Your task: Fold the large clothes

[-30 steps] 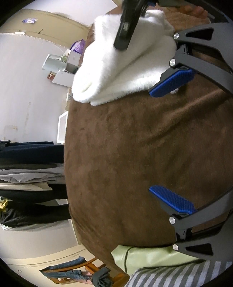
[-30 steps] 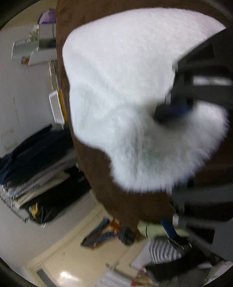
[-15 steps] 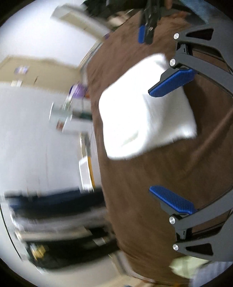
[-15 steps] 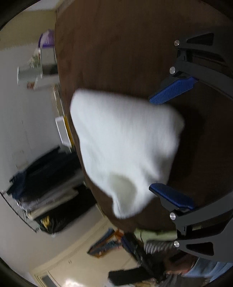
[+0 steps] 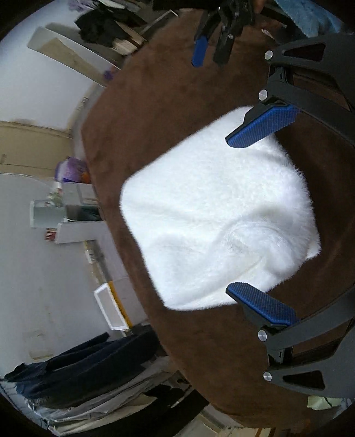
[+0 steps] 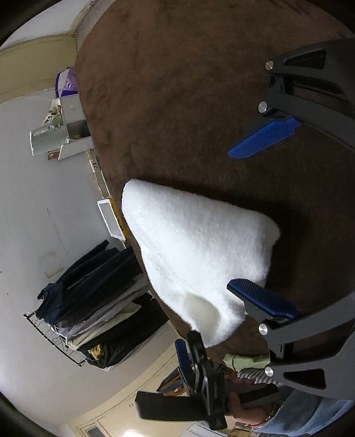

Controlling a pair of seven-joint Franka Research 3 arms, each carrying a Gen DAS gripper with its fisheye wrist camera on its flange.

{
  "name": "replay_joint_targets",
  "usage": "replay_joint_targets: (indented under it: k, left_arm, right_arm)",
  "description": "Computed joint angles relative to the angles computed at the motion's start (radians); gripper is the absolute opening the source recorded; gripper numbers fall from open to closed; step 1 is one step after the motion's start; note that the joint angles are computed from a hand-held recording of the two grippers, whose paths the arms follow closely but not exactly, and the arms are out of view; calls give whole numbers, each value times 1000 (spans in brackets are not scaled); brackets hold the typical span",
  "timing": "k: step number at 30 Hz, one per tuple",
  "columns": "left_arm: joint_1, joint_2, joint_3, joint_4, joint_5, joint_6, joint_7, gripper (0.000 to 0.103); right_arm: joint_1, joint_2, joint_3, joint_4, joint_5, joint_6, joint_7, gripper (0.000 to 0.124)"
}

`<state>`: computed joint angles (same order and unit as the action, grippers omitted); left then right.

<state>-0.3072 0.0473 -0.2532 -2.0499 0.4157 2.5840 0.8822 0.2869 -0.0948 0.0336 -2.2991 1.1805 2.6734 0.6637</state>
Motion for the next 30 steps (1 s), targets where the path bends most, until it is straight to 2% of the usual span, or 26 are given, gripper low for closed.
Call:
replay_joint_targets:
  k: [3,6,10,12,13,14,17,19,21,23,24,25,26,28,30]
  left_arm:
    - [0,22,1,21,-38,-48,-18,89]
    - [8,30,2,10,-106,-55,-16,82]
    - [6,22,4,-16,-103,-66,-59,74]
    - [5,0,6,-47,-85,-60,-101,49]
    - [8,-13,9,-65,-75,-47,-127,42]
    - [13,-36,12,-98,-76,-19,-153,29]
    - [29,-107,18,-207,-132,91,-185,26]
    - [33,-133,17,-256,-148,117,-191,26]
    - [33,-147,20,-305,-188,166,-190,26]
    - [34,-149,22,-345,-222,222,-202,26]
    - [35,-148,21,-356,-227,236,-209,26]
    - [38,-146,19,-372,-225,260,-225,26]
    - [41,-145,17,-388,-221,288,-243,26]
    - [48,-143,9,-407,-196,319,-286,27]
    - [52,-138,8,-420,-179,345,-312,29]
  right_arm:
    - [-8,11,-7,4,6,-18,2,89]
    - [-19,19,-13,8,26,-41,-1,89]
    - [-29,29,-9,11,24,-55,1,89]
    - [-30,32,-4,9,6,-51,9,89]
    - [-30,32,-2,9,-3,-50,14,89]
    - [-29,32,1,8,-9,-47,17,89]
    - [-23,34,7,12,-17,-45,20,89]
    - [-15,41,12,28,-4,-47,4,89]
    - [-8,58,18,62,-10,-68,11,81]
    - [4,96,35,113,-60,-78,60,50]
    - [8,106,41,126,-74,-75,71,41]
    - [16,127,51,149,-114,-70,102,24]
    - [24,145,60,170,-153,-71,127,17]
    - [36,164,76,191,-195,-64,147,17]
    - [54,182,85,198,-310,-45,218,18]
